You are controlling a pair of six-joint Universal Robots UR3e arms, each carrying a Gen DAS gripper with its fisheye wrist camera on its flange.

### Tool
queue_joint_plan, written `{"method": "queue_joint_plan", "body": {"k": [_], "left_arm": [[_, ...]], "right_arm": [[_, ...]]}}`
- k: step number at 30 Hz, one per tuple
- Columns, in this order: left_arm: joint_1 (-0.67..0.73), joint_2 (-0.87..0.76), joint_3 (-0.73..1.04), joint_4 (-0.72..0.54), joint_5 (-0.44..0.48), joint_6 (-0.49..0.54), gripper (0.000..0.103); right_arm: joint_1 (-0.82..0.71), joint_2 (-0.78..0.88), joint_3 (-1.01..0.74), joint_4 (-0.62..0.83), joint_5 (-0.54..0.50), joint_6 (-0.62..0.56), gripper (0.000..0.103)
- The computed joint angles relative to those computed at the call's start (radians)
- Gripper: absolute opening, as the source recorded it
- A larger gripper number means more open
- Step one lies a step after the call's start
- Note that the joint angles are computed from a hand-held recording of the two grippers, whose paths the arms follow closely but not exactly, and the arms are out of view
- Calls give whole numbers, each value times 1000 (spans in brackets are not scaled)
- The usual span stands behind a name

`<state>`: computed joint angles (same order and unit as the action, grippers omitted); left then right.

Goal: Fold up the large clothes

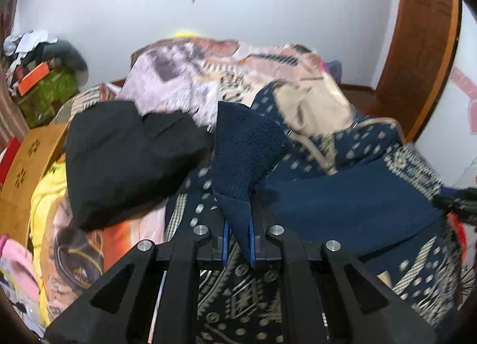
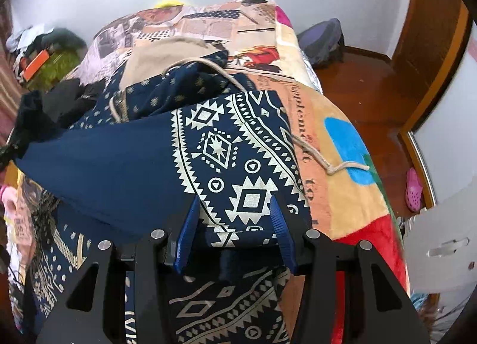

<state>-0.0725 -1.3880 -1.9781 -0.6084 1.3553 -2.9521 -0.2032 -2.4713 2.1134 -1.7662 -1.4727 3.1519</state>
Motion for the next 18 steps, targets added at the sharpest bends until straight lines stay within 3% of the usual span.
{"method": "queue_joint_plan", "body": {"k": [5, 8, 10, 13, 16, 18], "left_arm": [[62, 24, -91, -13, -24, 46, 13], [62, 3, -115, -13, 23, 51, 29], [65, -13, -137, 6, 73, 47, 43], [107, -6, -178, 2, 66, 56, 64], [143, 26, -231, 16, 58, 76, 76], [161, 50, -239, -10, 50, 100, 78]], "right_arm": [[87, 55, -10, -44, -41, 58, 47], [83, 50, 2, -56, -21, 62, 57], [110, 62, 12, -85, -37, 89, 58], [152, 84, 20, -119, -70, 116, 58], [164, 90, 23, -130, -76, 123, 59], [158, 88, 23, -128, -70, 119, 59]]}}
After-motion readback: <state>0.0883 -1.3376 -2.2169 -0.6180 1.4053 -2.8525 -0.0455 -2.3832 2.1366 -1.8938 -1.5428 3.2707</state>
